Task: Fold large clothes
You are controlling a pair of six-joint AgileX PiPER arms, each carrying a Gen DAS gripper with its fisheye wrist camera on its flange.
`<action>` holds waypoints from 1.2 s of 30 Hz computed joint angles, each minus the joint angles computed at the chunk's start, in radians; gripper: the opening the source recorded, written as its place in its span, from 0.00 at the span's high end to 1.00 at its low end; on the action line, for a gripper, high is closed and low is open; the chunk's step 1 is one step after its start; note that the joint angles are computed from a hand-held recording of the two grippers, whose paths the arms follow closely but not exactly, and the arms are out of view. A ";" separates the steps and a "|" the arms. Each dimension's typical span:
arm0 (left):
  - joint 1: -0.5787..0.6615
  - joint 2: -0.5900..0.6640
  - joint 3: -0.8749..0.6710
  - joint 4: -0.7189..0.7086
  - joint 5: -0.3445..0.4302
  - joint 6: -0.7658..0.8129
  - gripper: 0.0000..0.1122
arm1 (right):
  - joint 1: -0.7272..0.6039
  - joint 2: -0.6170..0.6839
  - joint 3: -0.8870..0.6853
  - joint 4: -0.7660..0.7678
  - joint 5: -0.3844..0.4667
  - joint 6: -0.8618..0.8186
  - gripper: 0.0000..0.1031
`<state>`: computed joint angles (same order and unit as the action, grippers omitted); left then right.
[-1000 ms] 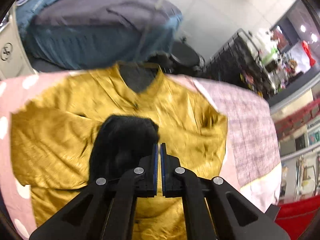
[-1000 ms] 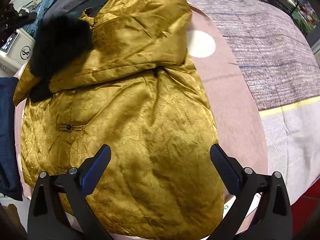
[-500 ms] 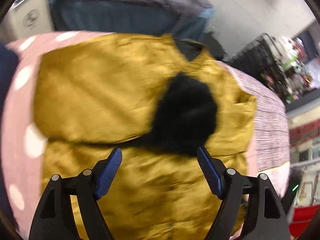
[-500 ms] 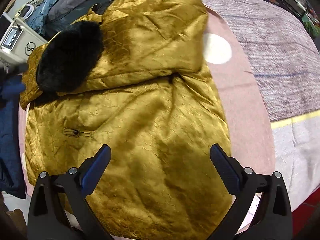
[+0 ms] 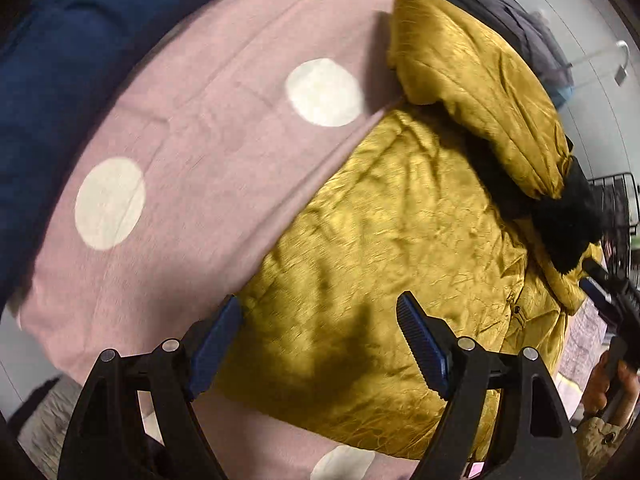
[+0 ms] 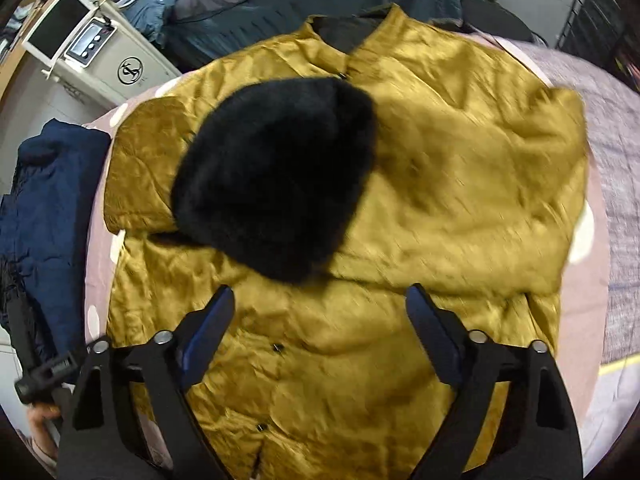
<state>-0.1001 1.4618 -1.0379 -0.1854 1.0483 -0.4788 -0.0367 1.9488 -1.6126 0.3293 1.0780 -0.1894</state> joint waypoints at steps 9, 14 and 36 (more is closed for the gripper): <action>-0.047 0.003 -0.011 0.014 -0.016 -0.019 0.31 | 0.085 0.008 -0.072 -0.150 -0.126 0.040 0.91; -0.057 0.041 -0.035 0.011 -0.018 -0.019 0.31 | 0.025 -0.014 -0.033 -0.281 -0.140 0.123 1.00; -0.139 0.069 -0.063 0.021 -0.002 -0.052 0.31 | 0.038 0.146 -0.210 0.025 -0.040 0.025 0.85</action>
